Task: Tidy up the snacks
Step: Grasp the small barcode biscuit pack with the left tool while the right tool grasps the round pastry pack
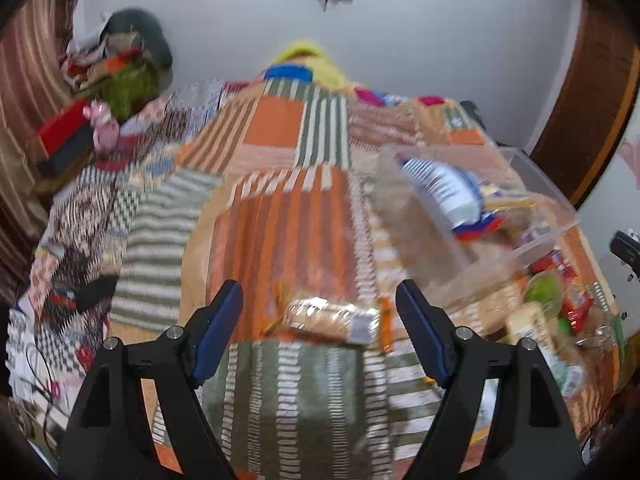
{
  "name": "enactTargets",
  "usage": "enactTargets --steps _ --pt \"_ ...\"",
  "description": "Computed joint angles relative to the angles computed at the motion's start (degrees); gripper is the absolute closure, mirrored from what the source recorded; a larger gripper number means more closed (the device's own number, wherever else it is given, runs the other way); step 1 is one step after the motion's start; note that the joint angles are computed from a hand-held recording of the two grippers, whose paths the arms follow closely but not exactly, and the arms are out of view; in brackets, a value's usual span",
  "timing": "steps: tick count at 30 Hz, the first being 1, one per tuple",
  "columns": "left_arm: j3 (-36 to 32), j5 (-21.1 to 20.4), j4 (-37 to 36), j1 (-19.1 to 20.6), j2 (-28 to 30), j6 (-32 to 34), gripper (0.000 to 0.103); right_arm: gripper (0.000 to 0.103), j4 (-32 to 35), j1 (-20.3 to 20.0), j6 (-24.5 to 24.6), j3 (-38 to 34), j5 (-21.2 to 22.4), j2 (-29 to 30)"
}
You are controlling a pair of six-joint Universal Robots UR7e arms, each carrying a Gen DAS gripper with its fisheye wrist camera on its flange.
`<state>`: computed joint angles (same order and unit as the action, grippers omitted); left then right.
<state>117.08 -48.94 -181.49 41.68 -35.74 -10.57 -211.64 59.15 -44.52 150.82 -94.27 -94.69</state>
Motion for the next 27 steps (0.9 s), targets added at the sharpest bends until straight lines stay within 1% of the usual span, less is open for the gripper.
enactTargets --steps 6,11,13,15,17,20,22,25,27 --pt "-4.50 0.65 3.10 2.92 4.41 -2.28 0.024 0.056 1.70 -4.16 1.98 0.89 0.98 -0.72" --pt "-8.42 3.29 5.92 4.19 8.64 -2.53 0.024 0.051 2.68 -6.30 2.21 2.03 2.22 -1.82" --pt "-7.68 3.24 3.53 4.39 8.98 -1.83 0.023 0.047 3.27 -7.32 1.96 2.75 3.35 -2.91" --pt "-6.18 2.48 2.76 4.41 8.07 -1.63 0.023 0.042 2.63 -8.21 1.39 3.68 4.11 -3.50" --pt "-4.56 1.78 1.92 4.41 7.24 -0.94 0.023 0.041 1.65 -9.11 0.75 4.53 4.54 -3.70" --pt "-1.78 2.28 0.75 3.90 6.04 0.05 0.020 0.040 1.79 -10.05 0.14 5.24 4.80 -4.22" --pt "-0.30 2.22 0.72 3.73 5.16 -0.55 0.020 0.040 1.57 -10.78 -0.25 5.86 5.11 -4.60" --pt "2.17 1.12 1.02 3.78 3.31 -2.11 0.020 0.040 3.37 -11.93 -0.33 6.29 5.95 -5.93" --pt "3.66 1.39 1.25 3.47 2.35 -3.00 0.020 0.039 3.65 -12.58 -0.51 6.78 6.10 -6.41"
